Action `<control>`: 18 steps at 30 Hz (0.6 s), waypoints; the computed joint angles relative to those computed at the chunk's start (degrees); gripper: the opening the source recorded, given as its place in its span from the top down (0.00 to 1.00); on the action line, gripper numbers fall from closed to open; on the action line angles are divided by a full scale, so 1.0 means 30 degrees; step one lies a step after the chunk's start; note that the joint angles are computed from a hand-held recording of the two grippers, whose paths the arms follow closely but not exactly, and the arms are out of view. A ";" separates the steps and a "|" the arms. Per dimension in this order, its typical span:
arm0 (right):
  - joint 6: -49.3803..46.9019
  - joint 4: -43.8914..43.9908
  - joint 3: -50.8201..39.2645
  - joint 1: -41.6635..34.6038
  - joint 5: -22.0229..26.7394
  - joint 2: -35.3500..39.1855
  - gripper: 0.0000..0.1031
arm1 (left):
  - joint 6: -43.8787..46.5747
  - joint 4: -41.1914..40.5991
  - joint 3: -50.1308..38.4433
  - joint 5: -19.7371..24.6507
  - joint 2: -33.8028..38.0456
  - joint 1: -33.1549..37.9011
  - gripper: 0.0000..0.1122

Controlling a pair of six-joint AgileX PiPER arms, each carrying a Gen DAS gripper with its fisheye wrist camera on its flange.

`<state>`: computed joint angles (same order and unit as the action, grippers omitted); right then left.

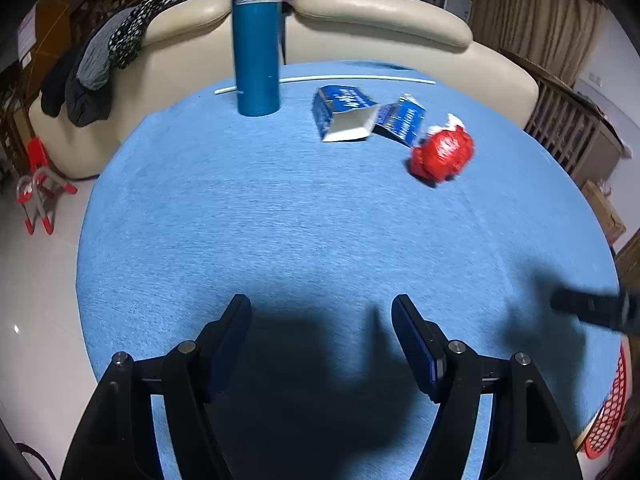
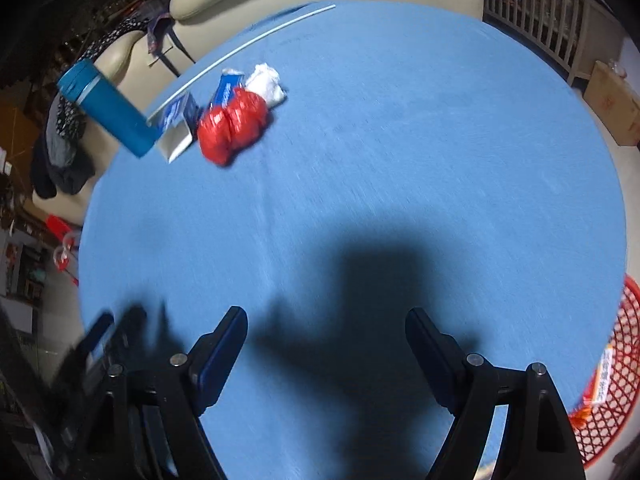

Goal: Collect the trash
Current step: 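Grasp the red plastic bag with the right gripper while the left grasps the blue toothpaste carton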

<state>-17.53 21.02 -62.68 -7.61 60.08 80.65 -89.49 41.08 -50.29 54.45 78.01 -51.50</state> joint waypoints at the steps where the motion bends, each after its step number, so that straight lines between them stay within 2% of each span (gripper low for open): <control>1: 0.0628 -0.0031 -0.0631 0.0595 -0.0152 0.0503 0.19 | -0.0026 0.0003 0.0187 -0.0165 -0.0121 0.0194 0.35; 9: 0.4284 -0.0773 -0.6631 0.4024 -0.0717 0.5266 0.19 | 0.0457 -0.0423 0.1010 -0.1670 -0.0140 0.1450 0.35; 13: 0.6194 -0.1980 -0.9865 0.5238 -0.0820 0.8064 0.19 | 0.0489 -0.0256 0.1034 -0.1786 -0.0082 0.1535 0.35; 18: 0.7272 -0.2498 -1.2332 0.6016 -0.0808 1.0481 0.20 | 0.0906 -0.0391 0.1047 -0.2102 -0.0150 0.2204 0.35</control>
